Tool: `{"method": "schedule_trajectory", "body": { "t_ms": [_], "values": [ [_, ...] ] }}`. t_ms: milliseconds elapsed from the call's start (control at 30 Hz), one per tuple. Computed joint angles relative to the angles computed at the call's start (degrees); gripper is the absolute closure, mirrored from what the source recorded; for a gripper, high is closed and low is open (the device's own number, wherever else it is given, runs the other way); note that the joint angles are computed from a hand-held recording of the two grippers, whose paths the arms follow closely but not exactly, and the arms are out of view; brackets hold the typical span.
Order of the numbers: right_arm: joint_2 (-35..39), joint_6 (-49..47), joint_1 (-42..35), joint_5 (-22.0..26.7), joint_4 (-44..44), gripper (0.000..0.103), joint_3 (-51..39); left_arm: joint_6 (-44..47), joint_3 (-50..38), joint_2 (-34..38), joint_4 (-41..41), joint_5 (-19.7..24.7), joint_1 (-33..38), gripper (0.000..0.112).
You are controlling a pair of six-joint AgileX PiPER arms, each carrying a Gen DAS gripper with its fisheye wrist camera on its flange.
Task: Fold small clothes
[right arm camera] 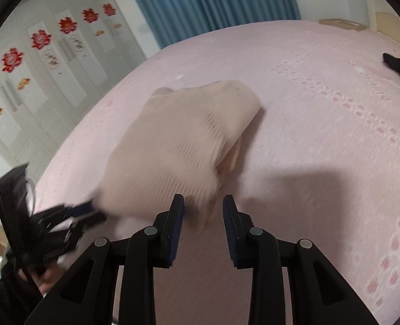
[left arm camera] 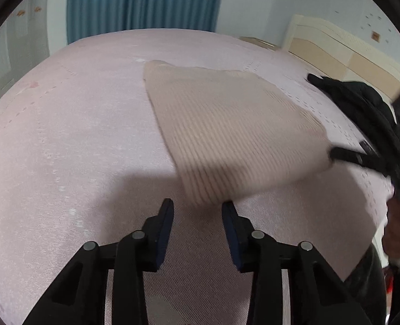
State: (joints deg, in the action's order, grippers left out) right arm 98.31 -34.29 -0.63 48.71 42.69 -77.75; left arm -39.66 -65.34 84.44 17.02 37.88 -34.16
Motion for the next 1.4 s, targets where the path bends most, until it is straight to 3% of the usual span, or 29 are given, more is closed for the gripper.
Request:
{"method": "schedule_trajectory", "body": {
  "t_ms": [200, 300, 400, 533, 700, 800, 867, 933, 1033, 1167, 1267, 1300, 1333, 1400],
  "values": [
    [0.7, -2.1, 1.7, -2.4, 0.4, 0.07, 2.2, 2.5, -1.0, 1.4, -2.1, 0.2, 0.9, 0.096],
    [2.0, -3.8, 2.0, -2.1, 1.6, 0.094, 0.9, 1.2, -0.5, 1.2, -1.0, -0.2, 0.6, 0.098],
    [0.1, -8.8, 2.1, -6.0, 3.9, 0.097, 2.6, 1.5, 0.6, 0.4, -1.3, -0.8, 0.8, 0.099],
    [-1.2, -12.1, -0.1, -7.5, 8.9, 0.097, 4.2, 3.3, 0.9, 0.0, -4.0, -1.7, 1.6, 0.1],
    [2.8, -2.7, 2.3, -8.0, -2.3, 0.096, 2.2, 6.0, 0.7, -0.1, -5.9, -1.1, 2.4, 0.1],
    [2.0, -2.8, 1.2, -6.5, -1.7, 0.088, 1.4, 8.9, 1.6, -1.3, -8.1, -1.1, 3.5, 0.1],
    [1.4, -5.5, -0.3, -4.9, 1.6, 0.087, 0.6, 9.4, 2.3, -2.4, -8.7, -1.2, 4.2, 0.093],
    [1.4, -6.7, -1.3, -4.1, 4.2, 0.073, -0.7, 10.8, 3.6, -4.1, -10.3, -2.1, 5.1, 0.088],
    [3.7, -5.6, -2.0, -2.4, 7.9, 0.068, -5.3, 11.6, 4.9, -5.8, -12.7, -3.7, 6.6, 0.084],
    [11.4, 9.0, 2.0, -2.5, -2.5, 0.067, -16.5, 10.8, 1.9, -2.7, -11.1, -2.0, 5.7, 0.083],
    [18.6, 19.8, 3.8, 1.6, -10.0, 0.068, -26.2, 10.5, 1.6, -1.4, -10.0, -2.1, 4.8, 0.083],
    [20.0, 20.4, 3.7, 2.7, -9.8, 0.074, -28.4, 10.3, 1.6, -1.0, -9.7, -2.2, 4.7, 0.083],
    [20.8, 19.8, 3.7, 3.1, -9.1, 0.089, -29.7, 10.3, 1.5, -0.6, -9.7, -2.2, 4.7, 0.083],
    [19.3, 13.6, 3.2, 0.0, -5.5, 0.09, -27.4, 9.7, 1.4, -0.2, -8.8, -2.3, 4.7, 0.083]
  ]
}}
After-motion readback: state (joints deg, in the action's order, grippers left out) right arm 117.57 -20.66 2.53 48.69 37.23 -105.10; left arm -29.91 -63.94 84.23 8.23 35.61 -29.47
